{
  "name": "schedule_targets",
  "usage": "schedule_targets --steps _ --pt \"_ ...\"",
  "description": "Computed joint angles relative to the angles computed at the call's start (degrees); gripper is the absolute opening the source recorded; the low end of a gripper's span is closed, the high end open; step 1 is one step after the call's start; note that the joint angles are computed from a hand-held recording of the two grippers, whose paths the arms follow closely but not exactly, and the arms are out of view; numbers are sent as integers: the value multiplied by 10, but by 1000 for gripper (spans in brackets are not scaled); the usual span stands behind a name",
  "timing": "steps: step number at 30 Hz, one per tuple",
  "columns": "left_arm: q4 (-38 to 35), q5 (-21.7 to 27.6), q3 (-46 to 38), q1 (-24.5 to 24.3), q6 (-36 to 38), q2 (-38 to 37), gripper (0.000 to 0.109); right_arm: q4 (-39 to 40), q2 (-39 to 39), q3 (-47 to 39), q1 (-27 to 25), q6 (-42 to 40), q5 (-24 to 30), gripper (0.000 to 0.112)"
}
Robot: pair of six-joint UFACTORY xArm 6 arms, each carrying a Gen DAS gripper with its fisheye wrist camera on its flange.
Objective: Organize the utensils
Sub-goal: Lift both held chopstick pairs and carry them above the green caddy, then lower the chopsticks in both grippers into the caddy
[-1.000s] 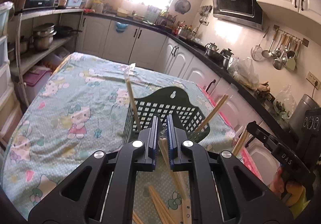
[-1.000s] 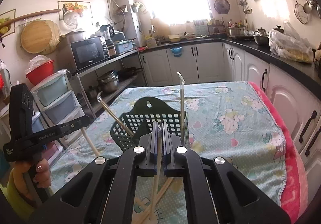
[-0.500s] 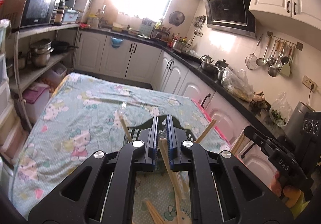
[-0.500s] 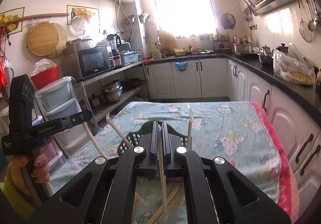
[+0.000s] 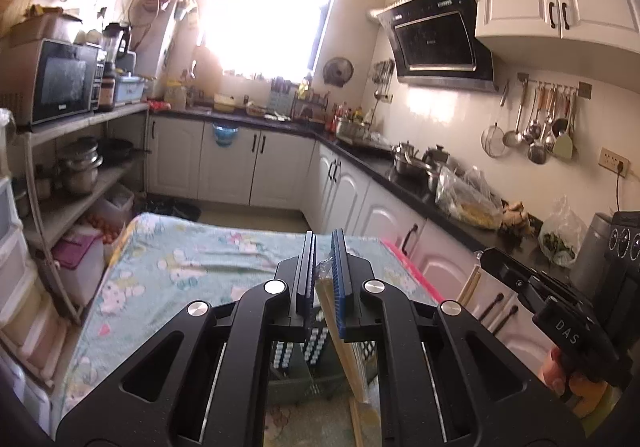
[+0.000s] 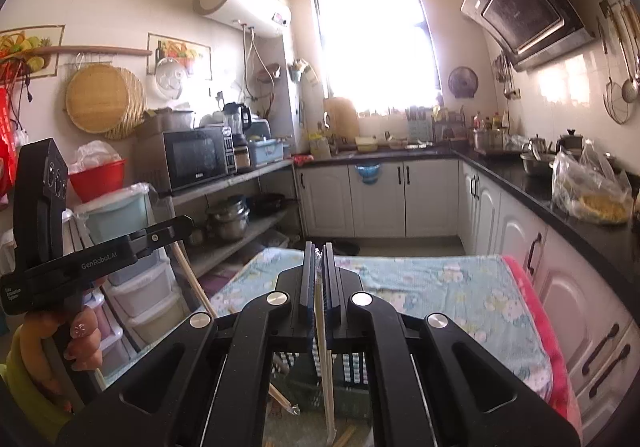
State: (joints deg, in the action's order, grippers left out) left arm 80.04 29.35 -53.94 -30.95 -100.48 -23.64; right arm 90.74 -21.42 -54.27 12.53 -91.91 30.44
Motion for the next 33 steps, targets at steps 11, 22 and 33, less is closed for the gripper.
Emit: schedule_targets --steps 11,22,33 --pt "24 25 -35 8 -8 22 5 41 39 -68 5 -31 -4 4" --pt "10 13 -52 33 -13 66 5 78 86 -124 30 -80 -41 4" --pt "9 0 -45 45 -29 94 5 71 128 -139 45 -71 -68 4"
